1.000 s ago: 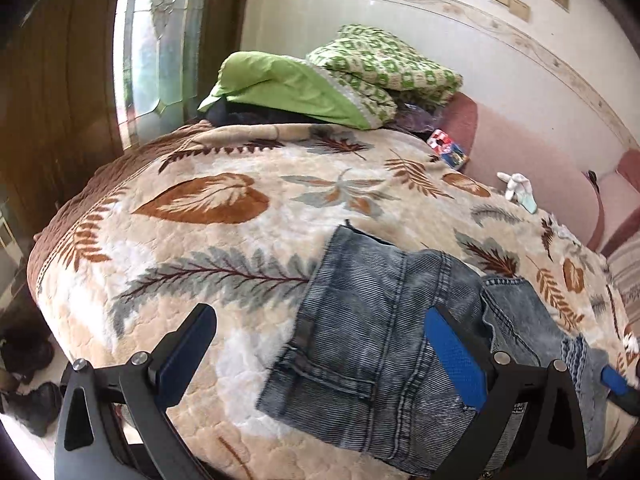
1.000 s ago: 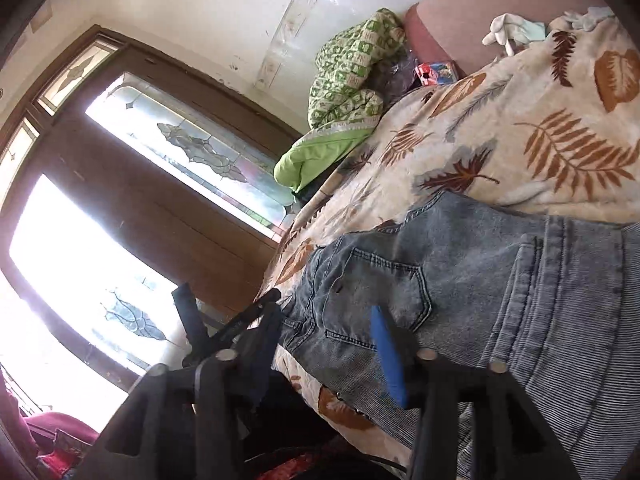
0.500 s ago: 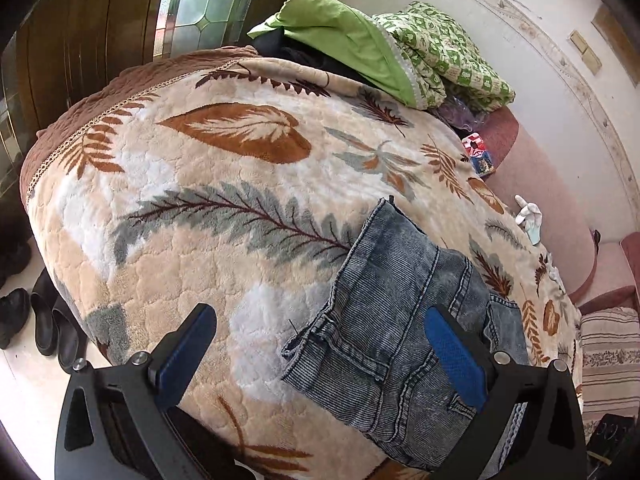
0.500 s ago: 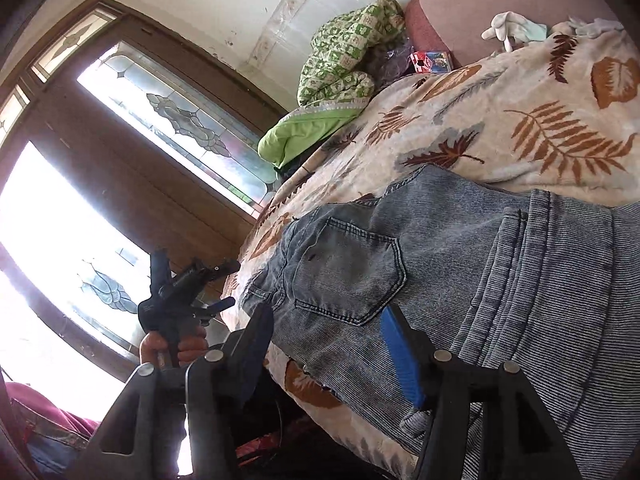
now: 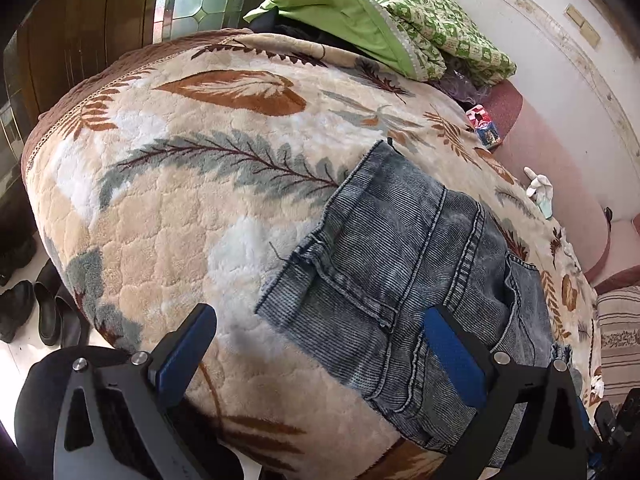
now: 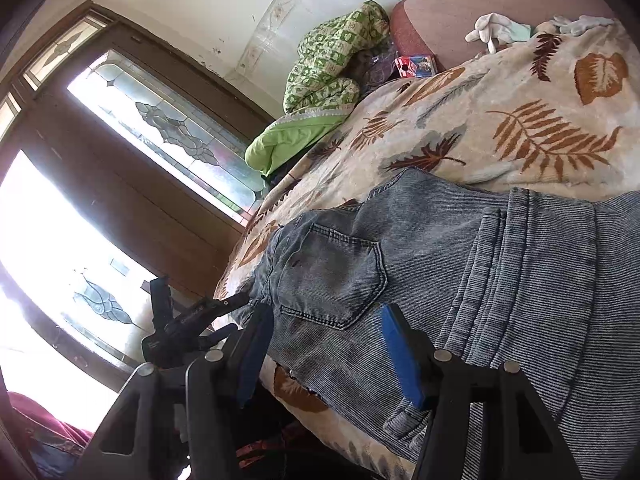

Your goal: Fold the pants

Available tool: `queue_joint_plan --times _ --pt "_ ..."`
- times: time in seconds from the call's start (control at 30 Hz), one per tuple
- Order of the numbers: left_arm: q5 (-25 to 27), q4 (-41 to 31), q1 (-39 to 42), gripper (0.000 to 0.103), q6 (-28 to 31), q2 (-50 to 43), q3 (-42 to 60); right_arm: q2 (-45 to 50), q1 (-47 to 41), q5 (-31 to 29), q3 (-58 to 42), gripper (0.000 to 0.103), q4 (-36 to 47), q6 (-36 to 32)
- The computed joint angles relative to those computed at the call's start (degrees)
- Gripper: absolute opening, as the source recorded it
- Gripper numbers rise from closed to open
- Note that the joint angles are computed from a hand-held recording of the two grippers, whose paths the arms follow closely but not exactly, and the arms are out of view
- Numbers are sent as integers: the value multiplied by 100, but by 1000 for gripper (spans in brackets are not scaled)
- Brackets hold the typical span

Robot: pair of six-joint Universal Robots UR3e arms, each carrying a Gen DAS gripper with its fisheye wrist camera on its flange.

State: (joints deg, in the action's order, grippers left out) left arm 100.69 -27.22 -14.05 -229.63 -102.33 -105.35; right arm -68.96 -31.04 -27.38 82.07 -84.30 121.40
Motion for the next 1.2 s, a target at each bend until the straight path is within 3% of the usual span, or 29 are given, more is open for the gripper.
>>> queue_joint_plan --times 0.1,0.37,0.57,1.2 --pt "178 -258 -23 103 2 -311 367 30 20 -30 -7 60 -54 59" --pt "1439 -657 -510 103 334 -895 1093 143 29 -46 -27 60 -216 241" --pt "1851 -773 -633 103 426 -987 1276 166 117 -128 54 60 -494 426" --pt "2204 -930 -788 103 482 -1103 1520 210 172 -175 124 60 -743 684"
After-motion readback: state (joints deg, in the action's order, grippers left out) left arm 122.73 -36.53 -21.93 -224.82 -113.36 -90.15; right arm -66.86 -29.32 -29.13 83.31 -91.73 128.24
